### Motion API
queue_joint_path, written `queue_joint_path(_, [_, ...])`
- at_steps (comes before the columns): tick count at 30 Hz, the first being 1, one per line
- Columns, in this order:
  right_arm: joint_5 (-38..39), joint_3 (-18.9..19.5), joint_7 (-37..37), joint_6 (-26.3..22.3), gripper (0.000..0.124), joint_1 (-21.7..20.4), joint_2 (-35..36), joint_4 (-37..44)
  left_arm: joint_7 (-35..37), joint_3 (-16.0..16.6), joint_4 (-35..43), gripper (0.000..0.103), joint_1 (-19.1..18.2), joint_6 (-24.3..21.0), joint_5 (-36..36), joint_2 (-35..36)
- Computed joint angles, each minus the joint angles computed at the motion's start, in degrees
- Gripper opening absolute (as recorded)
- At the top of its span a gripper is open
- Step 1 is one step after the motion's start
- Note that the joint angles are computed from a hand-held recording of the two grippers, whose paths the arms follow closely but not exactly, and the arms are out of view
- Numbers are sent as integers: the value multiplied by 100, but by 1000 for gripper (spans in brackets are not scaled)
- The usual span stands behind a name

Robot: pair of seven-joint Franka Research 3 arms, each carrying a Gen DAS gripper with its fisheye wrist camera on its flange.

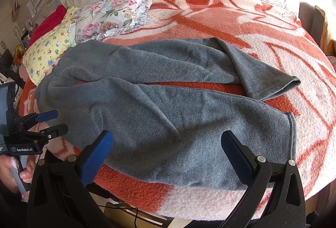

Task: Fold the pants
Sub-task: 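Move both grippers toward the grey sweatpants' waistband, then grasp the waistband edge with the left gripper while the right gripper grasps it too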

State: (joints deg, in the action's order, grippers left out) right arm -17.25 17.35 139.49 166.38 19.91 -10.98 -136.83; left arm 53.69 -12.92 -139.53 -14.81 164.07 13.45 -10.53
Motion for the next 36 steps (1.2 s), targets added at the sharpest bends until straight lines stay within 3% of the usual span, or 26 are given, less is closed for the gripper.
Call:
queue_joint_path(9, [-27, -76, 121, -38, 103, -101, 10, -17, 93, 12, 275, 92, 55, 0, 96, 234])
queue_joint_path(14, [-616, 44, 562, -256, 103, -445, -71, 55, 330, 39, 629, 92, 84, -44, 121, 492])
queue_joint_path(19, [-975, -89, 707, -364, 102, -588, -44, 173, 705, 64, 1160, 92, 140, -90, 141, 867])
queue_joint_path(27, [-1046, -435, 403, -452, 93, -585, 244, 511, 1571, 46, 2455, 92, 266, -412, 13, 1797])
queue_joint_path(36, [-778, -814, -237, -473, 90, -394, 750, 901, 2694, -55, 4668, 92, 344, -1386, -147, 3389])
